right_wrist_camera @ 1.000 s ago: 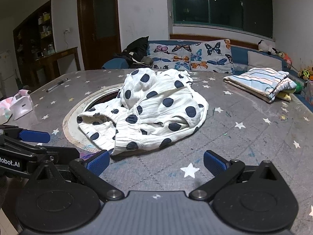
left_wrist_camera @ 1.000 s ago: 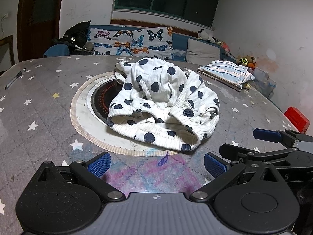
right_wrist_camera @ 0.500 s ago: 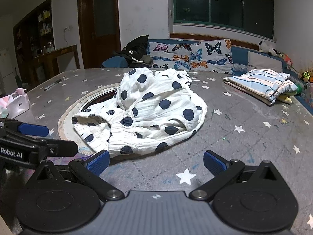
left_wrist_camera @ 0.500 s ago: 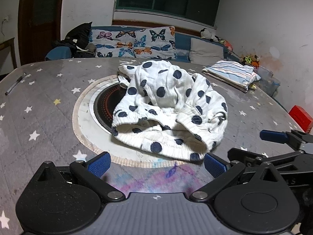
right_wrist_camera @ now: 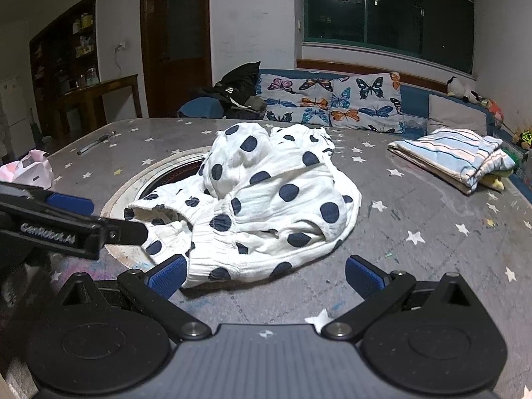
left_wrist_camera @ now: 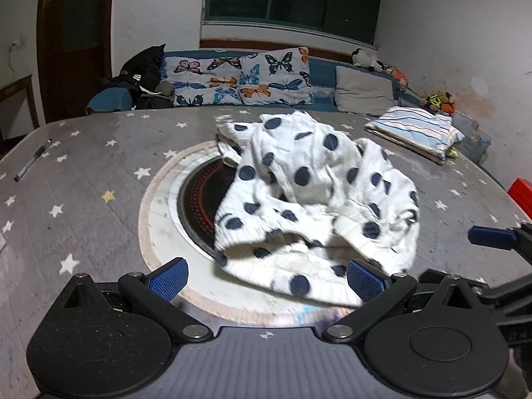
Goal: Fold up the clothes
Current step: 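Move both grippers toward the crumpled white polka-dot pants, then close the left gripper on the waistband while the right gripper grasps the waistband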
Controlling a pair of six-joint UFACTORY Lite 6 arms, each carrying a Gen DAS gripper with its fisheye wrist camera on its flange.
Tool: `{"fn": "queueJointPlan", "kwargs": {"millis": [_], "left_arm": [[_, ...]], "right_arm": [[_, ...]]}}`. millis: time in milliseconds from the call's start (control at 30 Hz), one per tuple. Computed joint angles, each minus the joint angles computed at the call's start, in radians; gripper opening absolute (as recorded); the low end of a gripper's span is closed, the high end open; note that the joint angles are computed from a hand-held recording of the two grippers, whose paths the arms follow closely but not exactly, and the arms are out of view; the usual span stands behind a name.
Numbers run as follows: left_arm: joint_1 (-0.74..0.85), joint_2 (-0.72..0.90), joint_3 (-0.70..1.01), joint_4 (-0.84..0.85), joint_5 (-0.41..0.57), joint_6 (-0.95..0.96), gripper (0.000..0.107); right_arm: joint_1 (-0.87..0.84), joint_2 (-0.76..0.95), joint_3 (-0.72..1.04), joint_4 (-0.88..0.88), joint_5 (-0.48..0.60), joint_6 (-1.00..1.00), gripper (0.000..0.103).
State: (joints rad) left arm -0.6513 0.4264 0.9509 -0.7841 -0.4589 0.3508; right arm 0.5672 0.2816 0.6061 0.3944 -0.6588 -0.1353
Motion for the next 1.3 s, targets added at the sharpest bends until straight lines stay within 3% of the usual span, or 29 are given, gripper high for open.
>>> {"fn": "queueJointPlan", "kwargs": {"millis": [100, 367, 600, 833, 1000, 1100, 1167, 1267, 1300], "left_arm": [[0.026, 0.018, 0.023, 0.001, 0.004, 0.024, 0.102], [0.087, 0.077, 0.096, 0.068, 0.031, 0.065, 0.081], [0.111, 0.105, 0.121, 0.175, 0.05, 0.051, 0.08], [0.124, 0.179, 0.188, 0.161, 0.065, 0.142, 0.08], [0.136, 0.22, 0.231, 0.157, 0.064, 0.2, 0.075], [0.148, 0.232, 0.245, 0.234, 0.079, 0.14, 0.06], [0.156, 0.23, 0.242, 0.341, 0.09, 0.052, 0.037], [0.152, 0.215, 0.22, 0.398, 0.076, 0.004, 0.014], [0.155, 0.204, 0.207, 0.427, 0.073, -0.027, 0.012]], "right_arm": [[0.001, 0.012, 0.022, -0.007, 0.011, -0.007, 0.102], [0.013, 0.053, 0.095, -0.02, 0.05, -0.029, 0.097], [0.017, 0.11, 0.174, -0.025, 0.084, -0.052, 0.09], [0.026, 0.182, 0.255, -0.004, 0.118, -0.088, 0.081], [0.026, 0.216, 0.29, 0.048, 0.147, -0.134, 0.069], [0.021, 0.221, 0.289, 0.067, 0.144, -0.147, 0.061], [0.016, 0.219, 0.284, 0.062, 0.145, -0.137, 0.051], [0.017, 0.204, 0.264, 0.072, 0.133, -0.137, 0.043], [0.02, 0.196, 0.253, 0.083, 0.124, -0.143, 0.042]]}}
